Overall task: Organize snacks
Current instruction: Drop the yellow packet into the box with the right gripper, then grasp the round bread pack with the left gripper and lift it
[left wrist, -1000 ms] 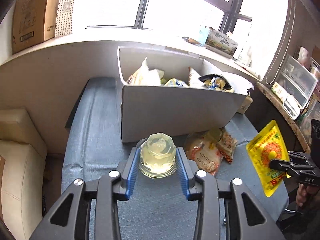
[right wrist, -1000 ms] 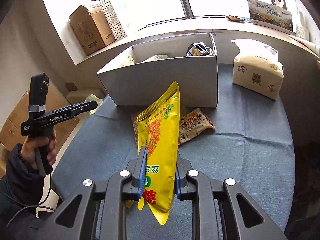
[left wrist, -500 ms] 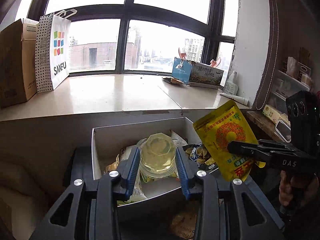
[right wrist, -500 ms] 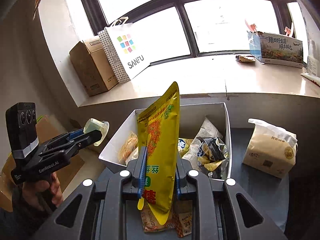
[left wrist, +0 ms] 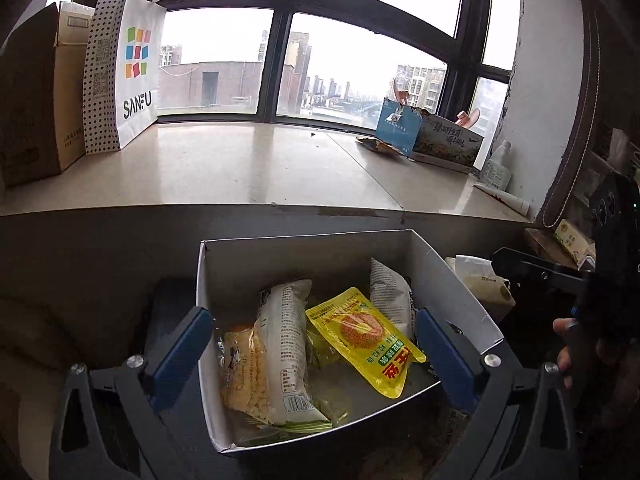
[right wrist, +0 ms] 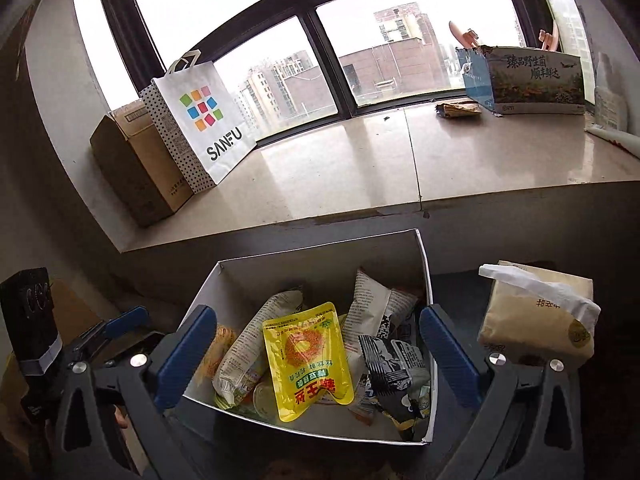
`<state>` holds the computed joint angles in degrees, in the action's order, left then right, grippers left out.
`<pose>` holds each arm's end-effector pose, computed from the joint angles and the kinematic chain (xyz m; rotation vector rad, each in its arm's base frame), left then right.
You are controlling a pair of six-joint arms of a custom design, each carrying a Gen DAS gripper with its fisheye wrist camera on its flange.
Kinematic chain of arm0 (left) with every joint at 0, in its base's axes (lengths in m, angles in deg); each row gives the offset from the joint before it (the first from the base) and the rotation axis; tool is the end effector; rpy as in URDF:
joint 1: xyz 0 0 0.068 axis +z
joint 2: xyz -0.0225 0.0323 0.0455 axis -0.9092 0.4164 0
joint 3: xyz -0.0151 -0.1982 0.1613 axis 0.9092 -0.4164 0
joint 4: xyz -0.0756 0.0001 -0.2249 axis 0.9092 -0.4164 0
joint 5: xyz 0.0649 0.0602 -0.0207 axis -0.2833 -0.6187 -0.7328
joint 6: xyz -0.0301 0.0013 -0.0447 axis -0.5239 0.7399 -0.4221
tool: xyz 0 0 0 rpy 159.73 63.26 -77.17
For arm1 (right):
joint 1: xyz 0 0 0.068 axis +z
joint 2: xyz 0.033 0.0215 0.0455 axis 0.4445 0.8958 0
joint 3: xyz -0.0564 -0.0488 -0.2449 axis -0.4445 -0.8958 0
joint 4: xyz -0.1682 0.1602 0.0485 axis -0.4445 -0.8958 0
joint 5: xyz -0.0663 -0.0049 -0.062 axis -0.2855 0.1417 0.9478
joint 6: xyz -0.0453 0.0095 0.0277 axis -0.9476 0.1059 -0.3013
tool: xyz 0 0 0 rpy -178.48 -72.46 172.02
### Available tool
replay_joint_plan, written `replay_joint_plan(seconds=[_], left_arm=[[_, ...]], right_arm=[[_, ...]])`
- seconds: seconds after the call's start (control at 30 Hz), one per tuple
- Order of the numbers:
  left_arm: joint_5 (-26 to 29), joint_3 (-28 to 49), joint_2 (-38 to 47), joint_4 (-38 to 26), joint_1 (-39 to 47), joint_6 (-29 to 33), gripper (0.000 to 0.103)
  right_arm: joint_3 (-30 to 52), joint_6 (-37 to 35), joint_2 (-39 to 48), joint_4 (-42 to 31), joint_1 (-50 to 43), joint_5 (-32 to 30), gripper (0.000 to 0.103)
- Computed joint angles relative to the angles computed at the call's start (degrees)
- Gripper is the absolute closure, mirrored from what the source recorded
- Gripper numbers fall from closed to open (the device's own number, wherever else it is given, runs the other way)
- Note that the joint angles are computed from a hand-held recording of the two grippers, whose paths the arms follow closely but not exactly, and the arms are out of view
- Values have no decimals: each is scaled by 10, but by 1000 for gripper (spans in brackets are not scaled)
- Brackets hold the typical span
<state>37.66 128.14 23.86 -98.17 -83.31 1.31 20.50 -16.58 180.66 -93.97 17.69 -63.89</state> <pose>0.2189 -0.0618 0.2965 -0.2671 2.1781 -0.1498 0.3329 -0.0255 0.3059 -0.5595 2.2239 0.7156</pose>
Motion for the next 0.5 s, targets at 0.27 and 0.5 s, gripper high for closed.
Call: replay_joint_plan(seconds=[0.27,0.5], left_arm=[[-54,-32,-95,-50,-71,-34,0],[-155,-59,-119,-104,-233,-106,0]], right_arm=[[-74,-128,-81,-42,-72,-52,0],[-147,-296,-112,-136,-169,-57,0]])
